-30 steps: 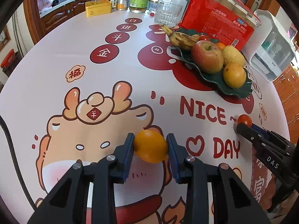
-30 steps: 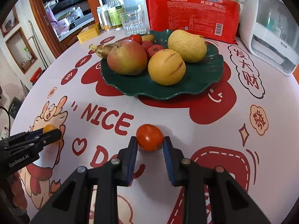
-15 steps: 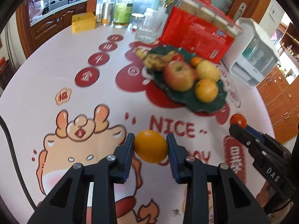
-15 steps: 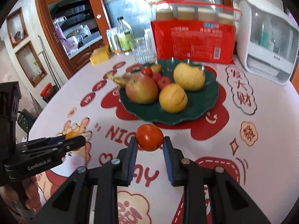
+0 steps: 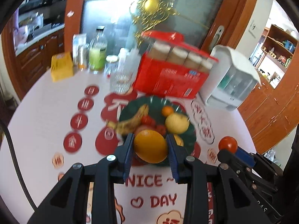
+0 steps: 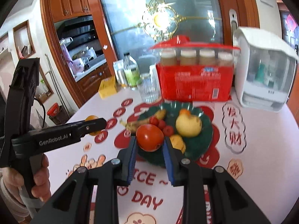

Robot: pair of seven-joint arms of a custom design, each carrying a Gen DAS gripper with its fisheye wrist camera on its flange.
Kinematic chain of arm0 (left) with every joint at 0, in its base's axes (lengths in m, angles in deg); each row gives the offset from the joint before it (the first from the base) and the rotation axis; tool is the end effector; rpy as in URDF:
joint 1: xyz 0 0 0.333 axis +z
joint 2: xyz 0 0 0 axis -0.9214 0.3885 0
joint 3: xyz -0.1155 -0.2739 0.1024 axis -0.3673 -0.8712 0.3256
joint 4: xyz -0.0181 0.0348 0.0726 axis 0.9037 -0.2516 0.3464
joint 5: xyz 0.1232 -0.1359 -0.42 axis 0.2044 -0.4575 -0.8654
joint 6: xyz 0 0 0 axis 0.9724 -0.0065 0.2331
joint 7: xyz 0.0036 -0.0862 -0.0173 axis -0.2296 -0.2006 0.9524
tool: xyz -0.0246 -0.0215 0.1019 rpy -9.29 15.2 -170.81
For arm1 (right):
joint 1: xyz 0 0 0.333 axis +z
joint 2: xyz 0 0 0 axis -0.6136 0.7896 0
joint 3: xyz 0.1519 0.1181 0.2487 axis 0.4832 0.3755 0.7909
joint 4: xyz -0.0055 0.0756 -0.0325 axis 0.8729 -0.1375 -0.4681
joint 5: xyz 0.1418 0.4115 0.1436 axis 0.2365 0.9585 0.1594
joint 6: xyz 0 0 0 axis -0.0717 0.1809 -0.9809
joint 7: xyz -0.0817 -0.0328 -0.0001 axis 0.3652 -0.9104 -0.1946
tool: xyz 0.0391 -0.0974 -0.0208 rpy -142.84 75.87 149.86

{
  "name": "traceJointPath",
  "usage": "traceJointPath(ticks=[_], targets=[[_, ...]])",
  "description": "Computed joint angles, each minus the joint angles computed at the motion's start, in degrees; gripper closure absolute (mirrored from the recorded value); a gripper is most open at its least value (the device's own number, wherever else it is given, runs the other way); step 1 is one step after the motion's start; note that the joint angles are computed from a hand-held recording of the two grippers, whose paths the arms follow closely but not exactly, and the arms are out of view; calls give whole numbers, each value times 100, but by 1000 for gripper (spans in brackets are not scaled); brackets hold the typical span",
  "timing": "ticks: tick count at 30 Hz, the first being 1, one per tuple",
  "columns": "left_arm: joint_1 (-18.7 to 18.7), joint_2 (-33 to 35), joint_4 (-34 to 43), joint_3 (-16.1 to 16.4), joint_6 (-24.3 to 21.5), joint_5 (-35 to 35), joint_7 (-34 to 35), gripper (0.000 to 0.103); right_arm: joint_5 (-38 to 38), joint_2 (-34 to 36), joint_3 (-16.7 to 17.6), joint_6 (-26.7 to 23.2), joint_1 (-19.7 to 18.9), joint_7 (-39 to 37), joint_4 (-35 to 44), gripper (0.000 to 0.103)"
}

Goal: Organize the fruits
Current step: 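Carry the orange and tomato onto the green plate and open both grippers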

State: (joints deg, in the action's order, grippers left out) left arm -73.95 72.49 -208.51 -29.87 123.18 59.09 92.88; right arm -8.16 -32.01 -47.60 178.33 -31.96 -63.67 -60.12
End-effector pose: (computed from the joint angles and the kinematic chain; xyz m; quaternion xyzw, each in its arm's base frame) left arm 0.6127 -0.2019 0.4356 -0.7817 0.4892 -0.3212 0.2154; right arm 0.6644 0.0897 0.4273 -0.8159 0.3974 -0.0916 0.4098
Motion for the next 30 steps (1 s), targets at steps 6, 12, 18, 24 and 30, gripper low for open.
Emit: traceJointPath(ticks=[6,12,18,24,30], targets=[[8,154,581,30,-228,-297,770,70,-171,124,30,-11,18,332,513,75],[-55,553,1302,120,-663,-479,1435,70,-711,525,105,83,22,966,1198,75],[-94,1094,1847,208,-889,-1155,2203,70,-1389,991,231,317,-17,1498,1646,75],[-132,1720,2356,234,-1133,-1907,3061,70,-2213,1512,257,347,-67,2220,1913,75],[-206,2240,2816,294,-1287,-2386,3604,70,-2909,1978,296,278,-152,2806,2174,75]])
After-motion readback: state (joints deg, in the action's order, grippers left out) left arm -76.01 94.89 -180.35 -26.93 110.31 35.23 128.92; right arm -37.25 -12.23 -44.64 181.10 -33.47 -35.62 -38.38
